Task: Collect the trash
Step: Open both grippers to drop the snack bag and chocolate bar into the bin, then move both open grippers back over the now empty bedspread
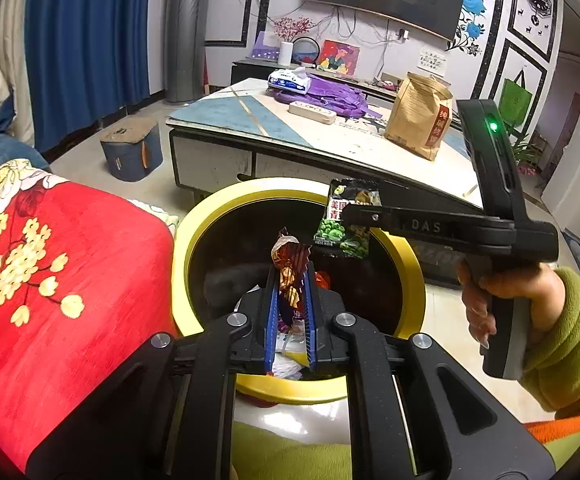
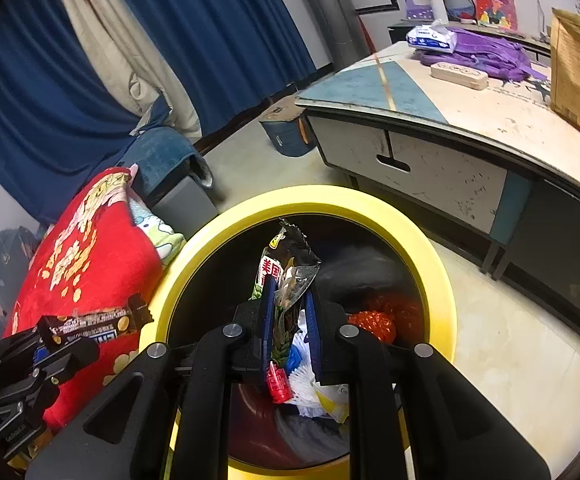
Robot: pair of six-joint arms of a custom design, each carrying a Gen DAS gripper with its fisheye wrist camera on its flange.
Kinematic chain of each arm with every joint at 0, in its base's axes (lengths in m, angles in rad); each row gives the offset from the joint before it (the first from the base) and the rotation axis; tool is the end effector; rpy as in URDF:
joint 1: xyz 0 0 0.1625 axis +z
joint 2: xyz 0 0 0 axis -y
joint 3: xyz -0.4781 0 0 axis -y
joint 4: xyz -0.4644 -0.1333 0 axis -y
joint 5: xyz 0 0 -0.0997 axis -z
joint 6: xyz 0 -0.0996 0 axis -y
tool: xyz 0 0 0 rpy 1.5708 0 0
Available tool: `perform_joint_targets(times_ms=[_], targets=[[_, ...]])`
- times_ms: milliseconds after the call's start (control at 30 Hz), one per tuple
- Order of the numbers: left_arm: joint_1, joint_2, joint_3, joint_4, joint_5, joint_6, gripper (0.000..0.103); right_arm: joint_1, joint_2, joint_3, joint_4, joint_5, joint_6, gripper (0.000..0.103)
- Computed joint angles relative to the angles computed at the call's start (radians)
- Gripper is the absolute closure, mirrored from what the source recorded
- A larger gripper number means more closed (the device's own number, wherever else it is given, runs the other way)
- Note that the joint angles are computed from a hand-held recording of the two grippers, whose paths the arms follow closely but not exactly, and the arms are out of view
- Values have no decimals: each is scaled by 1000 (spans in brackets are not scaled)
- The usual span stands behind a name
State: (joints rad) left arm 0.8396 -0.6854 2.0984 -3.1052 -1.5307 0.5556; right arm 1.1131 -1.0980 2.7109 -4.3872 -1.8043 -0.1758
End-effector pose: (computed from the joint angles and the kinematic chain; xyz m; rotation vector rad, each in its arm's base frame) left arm -0.2678 -0.5042 -0.0802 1.8605 2.4875 -0.1935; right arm -0.0444 -0.3397 0.1824 -0.4868 -2.1636 1.3617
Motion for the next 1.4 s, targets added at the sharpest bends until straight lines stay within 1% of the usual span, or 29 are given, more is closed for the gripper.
perform_joint_targets(times_ms=[67, 133, 167, 200, 233, 300, 333, 400, 433, 467, 500, 533, 567, 600, 633, 667, 700, 767, 833, 867, 1000, 1067, 1233, 1333, 1400], targets=[[-5, 8, -7, -1, 9, 1, 96, -5, -1, 3, -5, 3, 5, 83], [-10, 12, -4, -8, 15, 0, 88, -10, 0, 7, -17, 9, 8, 78], [-12, 15, -6, -8, 18, 0, 82, -12, 0, 9, -21, 10, 9, 75], [-9, 15, -9, -5, 16, 2, 78, -14, 0, 11, -26, 12, 12, 74], [-8, 15, -9, -7, 16, 4, 77, -17, 0, 14, -33, 14, 17, 72], [-11, 15, -7, -13, 23, 5, 67, -23, -7, 18, -35, 21, 23, 70], [-11, 15, -6, -15, 26, 4, 64, -25, -9, 21, -40, 22, 25, 69], [-11, 13, -5, -21, 28, -2, 55, -27, -13, 24, -44, 24, 25, 65], [-11, 11, -4, -25, 31, -6, 52, -25, -13, 25, -50, 21, 26, 60], [-11, 11, -5, -29, 34, -10, 44, -21, -12, 27, -58, 16, 26, 56], [-10, 9, -4, -35, 38, -16, 37, -19, -12, 28, -64, 12, 27, 55], [-8, 7, -6, -36, 39, -20, 33, -15, -14, 28, -67, 8, 28, 53], [-6, 4, -5, -43, 41, -27, 26, -10, -17, 29, -67, 2, 29, 47], [-6, 1, -4, -45, 44, -32, 20, -3, -16, 28, -71, -6, 28, 44], [-4, -2, -5, -48, 46, -39, 17, 7, -13, 26, -78, -18, 25, 40], [-1, -7, -2, -57, 52, -49, 12, 21, -9, 25, -87, -33, 18, 38], [-2, -11, -1, -64, 60, -57, 11, 34, -9, 23, -89, -46, 13, 36], [1, -20, 1, -75, 74, -72, 11, 66, -1, 17, -104, -82, -2, 25], [7, -32, 1, -80, 91, -99, 11, 98, 8, 10, -119, -109, -18, 20], [6, -38, 3, -85, 99, -111, 11, 125, 15, 3, -129, -132, -34, 17], [18, -67, 9, -110, 129, -144, 11, 197, 34, -20, -145, -180, -75, 12], [23, -82, 11, -127, 156, -165, 11, 242, 50, -37, -150, -213, -96, 7], [36, -120, 29, -172, 214, -186, 11, 351, 86, -88, -145, -288, -158, 7], [45, -139, 39, -202, 237, -189, 11, 407, 117, -116, -148, -324, -191, 7], [51, -157, 48, -219, 253, -192, 11, 456, 149, -143, -161, -357, -235, 7]])
